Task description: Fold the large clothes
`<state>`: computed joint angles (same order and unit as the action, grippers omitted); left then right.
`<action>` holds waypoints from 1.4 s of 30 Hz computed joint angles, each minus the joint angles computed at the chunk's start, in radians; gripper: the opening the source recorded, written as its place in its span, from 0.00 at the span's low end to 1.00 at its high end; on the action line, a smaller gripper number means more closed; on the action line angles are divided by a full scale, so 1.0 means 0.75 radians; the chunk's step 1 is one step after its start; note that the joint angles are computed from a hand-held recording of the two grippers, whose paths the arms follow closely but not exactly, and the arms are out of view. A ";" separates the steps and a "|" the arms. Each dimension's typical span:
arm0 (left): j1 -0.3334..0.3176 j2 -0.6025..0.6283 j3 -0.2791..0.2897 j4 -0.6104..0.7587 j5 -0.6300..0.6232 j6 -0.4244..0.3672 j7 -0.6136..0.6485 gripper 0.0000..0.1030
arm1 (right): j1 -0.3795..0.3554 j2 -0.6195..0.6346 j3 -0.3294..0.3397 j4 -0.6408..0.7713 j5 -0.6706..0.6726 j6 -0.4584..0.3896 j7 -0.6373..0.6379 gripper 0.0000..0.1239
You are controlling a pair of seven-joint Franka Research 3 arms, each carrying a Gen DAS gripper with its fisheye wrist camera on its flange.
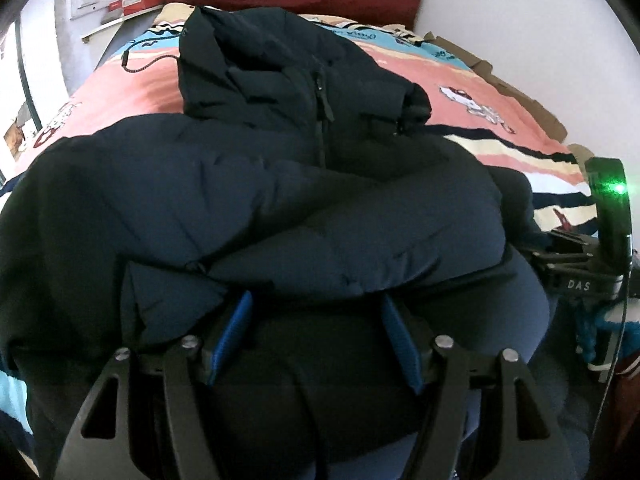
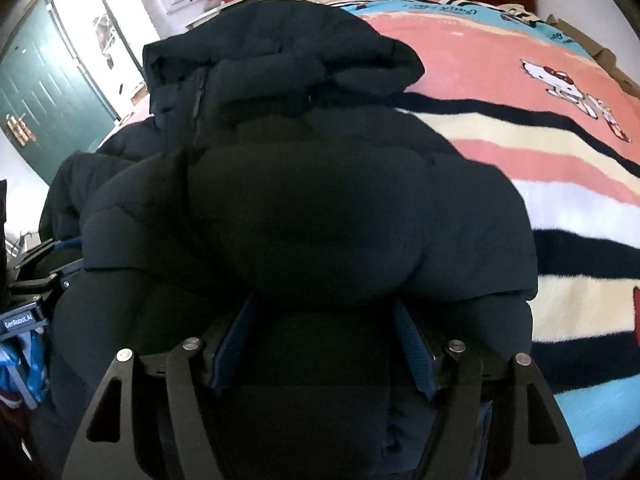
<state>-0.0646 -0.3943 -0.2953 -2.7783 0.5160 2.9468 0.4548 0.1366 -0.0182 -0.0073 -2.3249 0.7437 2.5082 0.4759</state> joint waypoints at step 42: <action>-0.135 0.432 0.591 0.812 -0.953 -0.248 1.328 0.62 | -0.064 0.613 0.095 1.112 -0.188 -0.226 0.422 0.69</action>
